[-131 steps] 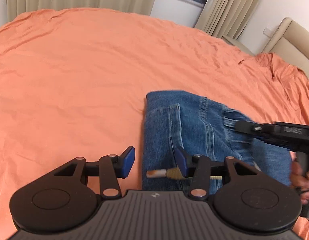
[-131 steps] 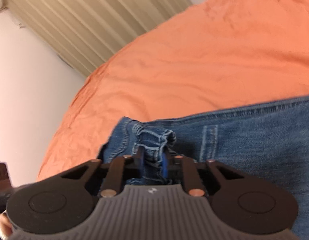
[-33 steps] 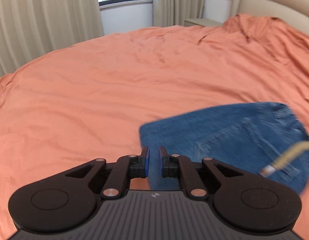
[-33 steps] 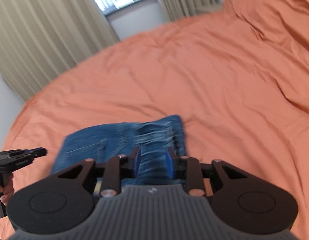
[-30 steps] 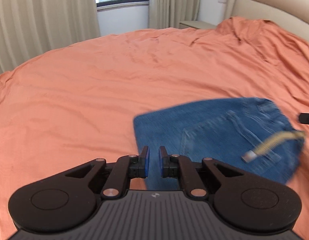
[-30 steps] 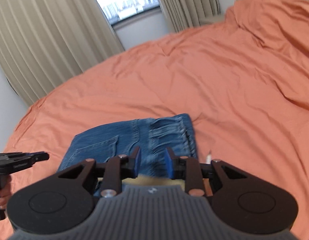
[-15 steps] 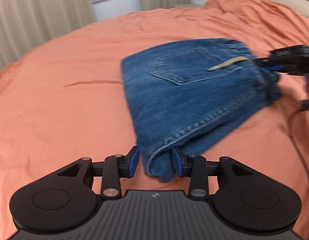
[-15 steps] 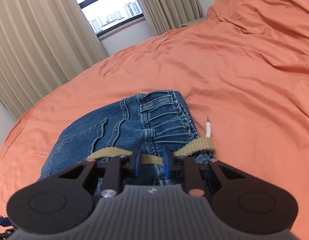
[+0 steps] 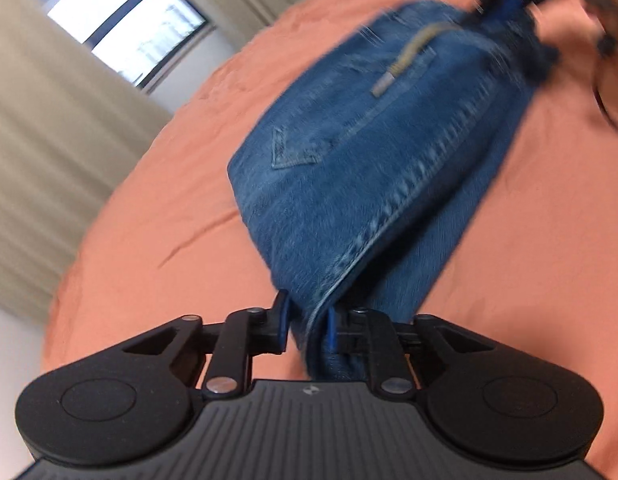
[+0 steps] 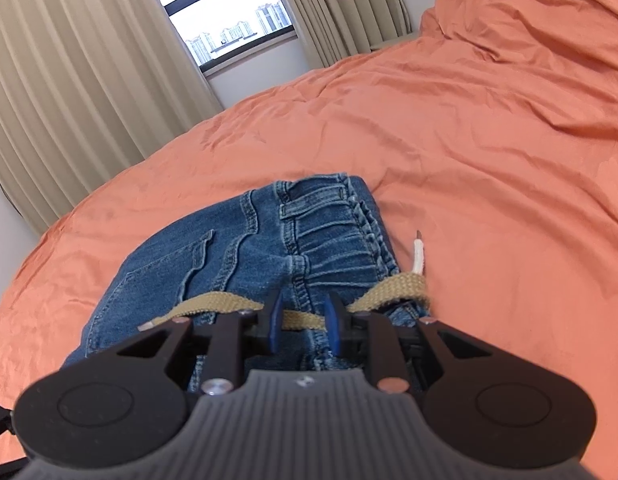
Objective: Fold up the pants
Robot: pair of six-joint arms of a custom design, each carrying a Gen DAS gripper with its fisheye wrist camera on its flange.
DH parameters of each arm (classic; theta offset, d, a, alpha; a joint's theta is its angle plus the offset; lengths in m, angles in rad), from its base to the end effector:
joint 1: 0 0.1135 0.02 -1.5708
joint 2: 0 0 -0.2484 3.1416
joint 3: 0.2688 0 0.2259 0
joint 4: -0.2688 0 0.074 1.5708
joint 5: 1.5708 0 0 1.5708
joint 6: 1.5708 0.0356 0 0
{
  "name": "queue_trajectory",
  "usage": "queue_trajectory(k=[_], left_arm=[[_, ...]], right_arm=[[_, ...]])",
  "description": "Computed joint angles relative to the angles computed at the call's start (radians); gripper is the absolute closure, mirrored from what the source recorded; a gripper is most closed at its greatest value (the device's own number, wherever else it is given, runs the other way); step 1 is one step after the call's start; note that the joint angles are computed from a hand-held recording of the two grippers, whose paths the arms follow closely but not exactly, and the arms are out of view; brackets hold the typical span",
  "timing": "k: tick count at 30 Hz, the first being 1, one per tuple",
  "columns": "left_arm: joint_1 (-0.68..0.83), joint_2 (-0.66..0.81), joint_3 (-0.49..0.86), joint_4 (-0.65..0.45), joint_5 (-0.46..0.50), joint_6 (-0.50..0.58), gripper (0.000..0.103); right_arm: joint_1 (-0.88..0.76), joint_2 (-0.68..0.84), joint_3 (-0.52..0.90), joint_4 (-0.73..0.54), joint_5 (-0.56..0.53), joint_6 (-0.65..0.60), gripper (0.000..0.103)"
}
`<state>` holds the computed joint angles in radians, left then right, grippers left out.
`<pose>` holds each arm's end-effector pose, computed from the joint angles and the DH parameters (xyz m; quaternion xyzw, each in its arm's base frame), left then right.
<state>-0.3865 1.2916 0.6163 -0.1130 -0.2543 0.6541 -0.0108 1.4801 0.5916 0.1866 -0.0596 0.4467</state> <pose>0.2215 -0.0805 0.1860 0.4139 0.8197 0.1666 0.3592 0.2650 -0.0007 0.1590 0.1934 0.8859 0.1174 0.4049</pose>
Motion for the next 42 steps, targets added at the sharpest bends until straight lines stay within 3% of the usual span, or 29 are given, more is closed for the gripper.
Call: queue_trajectory(k=[3, 13, 18, 26, 28, 29, 31, 32, 33, 38, 42], left_arm=[[-0.010, -0.009, -0.028, 0.013, -0.020, 0.092, 0.087], [0.017, 0.101, -0.016, 0.029, 0.020, -0.025, 0.088], [0.026, 0.094, 0.040, -0.051, 0.037, -0.043, 0.088], [0.106, 0.000, 0.094, -0.257, 0.137, -0.064, 0.085], [0.166, -0.037, 0.118, -0.336, 0.209, -0.056, 0.085], [0.201, -0.050, 0.144, -0.387, 0.258, -0.061, 0.084], [0.290, -0.043, 0.226, -0.472, 0.383, -0.092, 0.083], [0.334, -0.022, 0.278, -0.507, 0.450, -0.116, 0.082], [0.368, 0.009, 0.333, -0.534, 0.509, -0.150, 0.080], [0.448, 0.228, 0.553, -0.519, 0.686, -0.328, 0.046], [0.481, 0.480, 0.732, -0.517, 0.808, -0.495, 0.041]], right_arm=[[-0.013, 0.019, 0.012, -0.013, -0.019, 0.013, 0.089], [-0.012, 0.060, 0.028, -0.008, 0.000, -0.025, 0.092], [-0.022, 0.063, 0.012, 0.019, -0.014, -0.043, 0.092], [-0.043, 0.020, 0.061, -0.120, -0.052, -0.052, 0.092], [-0.040, -0.013, 0.095, -0.200, -0.054, -0.085, 0.088], [-0.046, -0.036, 0.110, -0.238, -0.068, -0.102, 0.082], [-0.080, -0.084, 0.129, -0.288, -0.136, -0.128, 0.059], [-0.101, -0.103, 0.138, -0.309, -0.161, -0.137, 0.043], [-0.121, -0.116, 0.151, -0.329, -0.176, -0.145, 0.037], [-0.242, -0.052, 0.275, -0.452, -0.272, -0.212, 0.033], [-0.323, 0.117, 0.373, -0.499, -0.386, -0.232, 0.031]])
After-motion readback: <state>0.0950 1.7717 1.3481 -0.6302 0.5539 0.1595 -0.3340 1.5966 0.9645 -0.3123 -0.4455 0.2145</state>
